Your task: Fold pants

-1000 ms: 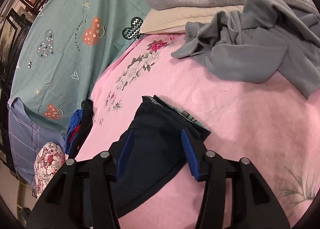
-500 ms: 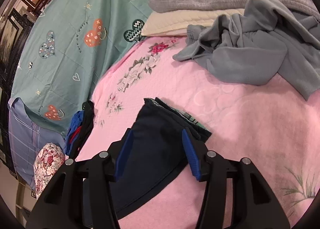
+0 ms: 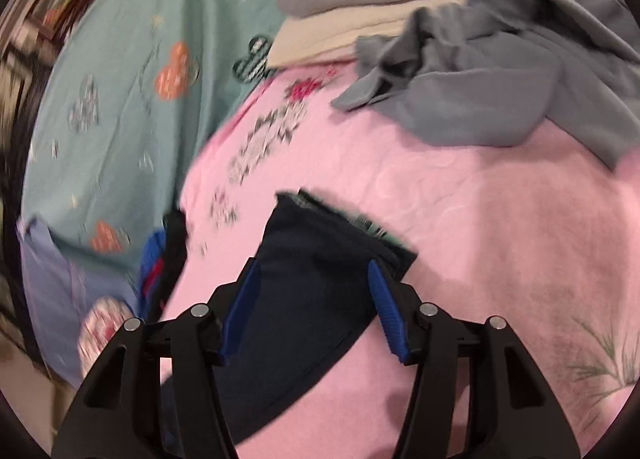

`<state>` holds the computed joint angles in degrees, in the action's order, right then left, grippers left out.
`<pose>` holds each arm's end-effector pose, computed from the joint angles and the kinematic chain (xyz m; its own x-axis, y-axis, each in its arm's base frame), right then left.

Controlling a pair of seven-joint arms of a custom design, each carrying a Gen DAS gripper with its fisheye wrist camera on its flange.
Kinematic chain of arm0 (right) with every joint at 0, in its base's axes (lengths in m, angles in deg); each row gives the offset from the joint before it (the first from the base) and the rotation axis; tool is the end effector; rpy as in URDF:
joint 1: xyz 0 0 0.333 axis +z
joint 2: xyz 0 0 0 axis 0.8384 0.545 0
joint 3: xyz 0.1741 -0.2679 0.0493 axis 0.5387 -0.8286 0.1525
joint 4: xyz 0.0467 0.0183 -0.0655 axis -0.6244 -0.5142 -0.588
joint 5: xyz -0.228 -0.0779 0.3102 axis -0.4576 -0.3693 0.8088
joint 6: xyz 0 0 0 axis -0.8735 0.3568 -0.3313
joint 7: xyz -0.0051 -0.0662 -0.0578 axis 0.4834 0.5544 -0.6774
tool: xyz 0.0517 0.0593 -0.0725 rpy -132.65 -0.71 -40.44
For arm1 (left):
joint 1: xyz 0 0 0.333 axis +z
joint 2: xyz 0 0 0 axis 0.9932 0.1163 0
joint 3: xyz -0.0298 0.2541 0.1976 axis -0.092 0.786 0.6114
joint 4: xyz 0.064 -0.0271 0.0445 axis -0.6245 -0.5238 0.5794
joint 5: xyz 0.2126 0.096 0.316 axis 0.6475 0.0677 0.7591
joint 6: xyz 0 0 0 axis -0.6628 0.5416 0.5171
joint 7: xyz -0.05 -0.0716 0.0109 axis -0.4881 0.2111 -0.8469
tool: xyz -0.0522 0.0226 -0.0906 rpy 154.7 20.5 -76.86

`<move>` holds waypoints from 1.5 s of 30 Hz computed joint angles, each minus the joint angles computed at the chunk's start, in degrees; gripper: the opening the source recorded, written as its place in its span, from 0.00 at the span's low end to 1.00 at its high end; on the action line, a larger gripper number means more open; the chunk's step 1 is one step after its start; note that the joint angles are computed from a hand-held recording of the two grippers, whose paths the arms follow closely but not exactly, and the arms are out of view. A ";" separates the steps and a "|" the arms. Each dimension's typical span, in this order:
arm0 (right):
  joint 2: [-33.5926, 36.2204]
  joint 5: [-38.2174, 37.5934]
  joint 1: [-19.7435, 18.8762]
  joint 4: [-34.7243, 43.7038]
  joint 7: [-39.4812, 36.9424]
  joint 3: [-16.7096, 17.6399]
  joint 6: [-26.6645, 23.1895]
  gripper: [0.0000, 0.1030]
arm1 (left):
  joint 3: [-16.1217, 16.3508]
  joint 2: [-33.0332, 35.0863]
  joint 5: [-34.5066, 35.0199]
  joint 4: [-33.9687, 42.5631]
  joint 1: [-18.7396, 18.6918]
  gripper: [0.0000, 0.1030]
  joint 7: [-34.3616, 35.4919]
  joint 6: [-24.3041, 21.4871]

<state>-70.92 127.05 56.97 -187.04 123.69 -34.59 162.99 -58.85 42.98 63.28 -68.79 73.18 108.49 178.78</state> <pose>0.6417 -0.0009 0.4722 -0.0655 -0.6954 -0.7157 -0.7381 0.5164 -0.4342 0.4936 -0.2020 0.4970 0.1469 -0.9268 0.3456 -0.8095 -0.3134 -0.4965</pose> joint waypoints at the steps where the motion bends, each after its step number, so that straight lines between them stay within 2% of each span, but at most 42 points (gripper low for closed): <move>1: -0.46 0.12 0.46 -0.53 0.97 0.12 1.92 0.56 | 0.06 -0.36 -0.22 -0.59 -0.06 0.98 -0.01 0.64; 3: -1.15 -6.72 2.62 -0.61 5.02 0.24 5.68 0.59 | -0.65 -0.61 1.82 -1.38 0.54 0.98 -1.33 1.75; 4: -0.78 -7.62 3.28 0.96 3.11 0.09 3.74 0.60 | -1.18 -0.37 3.56 -1.23 1.04 0.98 -2.51 1.69; 5: 0.44 -6.53 1.95 3.99 -1.52 1.64 -1.39 0.60 | -2.04 -0.15 6.36 -0.82 1.81 0.98 -4.57 1.00; 6: 2.29 -5.90 1.12 7.57 -5.10 2.29 -8.72 0.60 | -2.26 0.30 8.07 -0.06 2.12 0.98 -5.49 0.24; 8: 7.31 -9.92 0.28 15.37 -6.19 3.77 -19.15 0.60 | -2.92 0.67 12.19 0.68 2.58 0.98 -7.86 -1.10; 10: 10.96 -16.07 2.07 20.62 -3.42 2.70 -20.91 0.60 | -2.71 0.20 13.75 0.25 2.30 0.98 -8.57 -1.34; 12: 15.45 -25.09 3.60 26.30 3.85 1.05 -20.45 0.60 | -2.00 -0.30 13.06 -0.52 1.68 0.98 -7.91 -0.51; 13: 17.46 -27.18 3.22 28.57 6.57 0.62 -21.15 0.59 | -1.44 -0.52 11.76 -1.05 1.26 0.98 -7.04 0.27; 15: 20.94 -21.58 -1.14 32.15 8.48 2.22 -25.36 0.40 | -0.51 -0.77 8.91 -1.79 0.51 0.98 -5.19 1.96; 16: 21.09 -21.74 -3.07 32.05 10.57 3.48 -24.71 0.36 | -0.30 -0.41 7.84 -1.53 0.34 0.98 -4.49 2.27; 17: 19.60 -23.60 -3.42 29.94 11.52 3.49 -21.55 0.36 | 0.16 -0.42 6.19 -1.51 -0.03 0.98 -3.23 2.34; 18: 17.25 -24.40 -1.77 26.31 10.29 1.68 -15.20 0.36 | 0.50 -0.27 4.63 -1.13 -0.35 0.98 -2.05 2.01; 19: 15.54 -26.03 -1.79 23.85 10.97 1.87 -12.04 0.41 | 0.84 0.08 2.83 -0.59 -0.72 0.98 -0.85 1.95; 20: 14.08 -29.53 -0.83 22.22 13.73 0.75 -10.62 0.56 | 1.78 0.10 -1.00 -0.53 -1.72 0.98 1.79 2.72; 21: 11.87 -32.02 -0.23 19.56 14.64 0.17 -8.96 0.57 | 3.87 -0.05 -8.85 -1.20 -4.30 0.98 7.74 5.80; 23: 7.67 -28.67 -2.50 14.87 8.26 2.54 -7.81 0.58 | 6.10 -0.01 -19.44 -2.03 -7.66 0.98 16.37 11.18; 24: 5.38 -27.86 -2.56 12.24 6.01 2.68 -6.29 0.59 | 5.33 0.36 -19.44 -2.14 -6.96 0.98 16.71 13.60; 26: 1.63 -29.25 -1.09 7.23 4.00 1.72 -0.03 0.61 | 3.18 1.21 -15.95 -1.85 -4.38 0.98 14.24 14.65; 28: -0.20 -30.88 -0.02 4.40 3.77 0.83 3.37 0.64 | 4.61 2.19 -20.34 -1.39 -6.31 0.98 18.25 14.62; 30: -0.41 -33.59 0.37 3.99 4.91 -0.17 1.20 0.66 | 5.92 3.49 -27.24 -0.55 -8.08 0.98 23.45 13.46; 31: -0.17 -35.43 0.63 4.15 6.32 -0.71 0.04 0.66 | 5.65 3.77 -28.96 -0.16 -7.72 0.98 24.22 12.71; 33: 0.72 -39.00 1.28 4.49 8.81 -1.30 -1.14 0.67 | 5.45 3.86 -34.55 -0.06 -8.14 0.98 28.87 14.48; 36: 2.83 -45.01 2.06 6.24 13.37 -2.19 -4.26 0.67 | 5.10 3.92 -40.95 0.36 -8.22 0.98 33.70 14.21; 38: 4.63 -47.60 2.13 8.10 16.62 -2.31 -7.05 0.71 | 4.39 3.90 -42.29 0.30 -7.75 0.98 34.80 14.49; 39: 4.41 -46.34 1.65 7.41 15.28 -1.52 -5.44 0.72 | 3.97 3.93 -41.91 0.34 -7.36 0.98 34.52 14.48; 42: 5.06 -46.60 1.53 8.57 15.45 -0.92 -6.34 0.73 | 3.42 3.98 -42.16 0.39 -6.96 0.98 34.68 14.53; 45: 6.10 -45.82 1.22 10.17 15.92 -0.50 -7.20 0.73 | 3.74 3.85 -45.40 0.47 -7.40 0.98 37.43 14.56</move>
<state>-64.82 81.24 58.18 -176.87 139.61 -35.09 155.79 -55.11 46.83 17.88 -68.32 65.79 145.92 193.34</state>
